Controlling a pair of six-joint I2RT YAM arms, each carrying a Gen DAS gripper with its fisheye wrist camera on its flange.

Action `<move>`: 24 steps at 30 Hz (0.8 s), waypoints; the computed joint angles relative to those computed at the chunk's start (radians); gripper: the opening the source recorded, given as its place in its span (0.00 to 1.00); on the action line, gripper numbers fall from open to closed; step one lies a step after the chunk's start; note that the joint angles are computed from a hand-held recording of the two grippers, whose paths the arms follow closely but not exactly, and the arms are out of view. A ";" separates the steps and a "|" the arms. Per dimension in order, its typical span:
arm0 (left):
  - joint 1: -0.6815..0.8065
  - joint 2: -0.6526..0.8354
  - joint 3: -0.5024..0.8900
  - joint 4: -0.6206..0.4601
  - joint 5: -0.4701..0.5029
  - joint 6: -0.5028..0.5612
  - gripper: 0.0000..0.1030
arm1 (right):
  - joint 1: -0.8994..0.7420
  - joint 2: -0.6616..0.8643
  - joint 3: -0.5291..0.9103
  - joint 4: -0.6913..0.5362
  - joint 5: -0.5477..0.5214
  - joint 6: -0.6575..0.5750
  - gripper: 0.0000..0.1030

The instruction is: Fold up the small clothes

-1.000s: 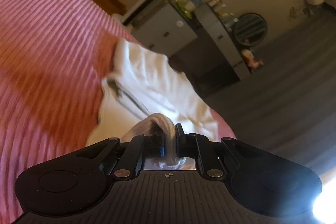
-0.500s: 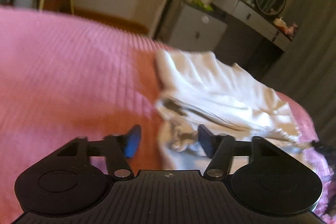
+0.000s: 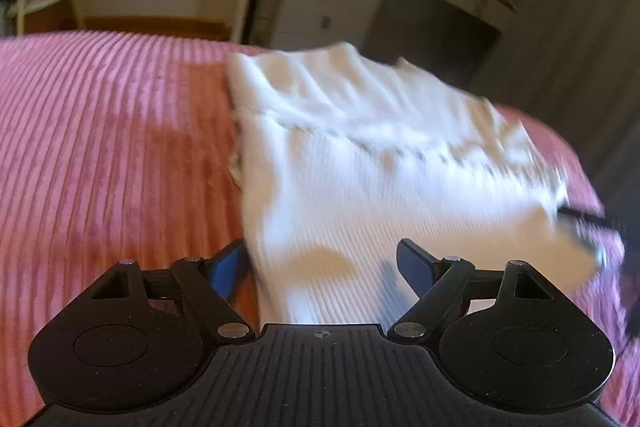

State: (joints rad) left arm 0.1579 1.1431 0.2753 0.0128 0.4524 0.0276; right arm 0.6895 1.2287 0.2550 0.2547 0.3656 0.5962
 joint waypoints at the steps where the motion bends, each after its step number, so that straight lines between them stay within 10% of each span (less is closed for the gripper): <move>1: 0.004 0.037 0.008 0.036 0.002 -0.029 0.83 | -0.014 0.023 0.004 0.025 -0.017 -0.004 0.49; 10: -0.115 0.151 0.080 0.100 -0.190 -0.082 0.50 | 0.021 0.102 0.018 0.101 0.018 -0.055 0.13; 24: -0.099 -0.001 0.067 -0.030 -0.185 -0.053 0.19 | 0.111 -0.077 0.003 -0.021 0.085 -0.045 0.11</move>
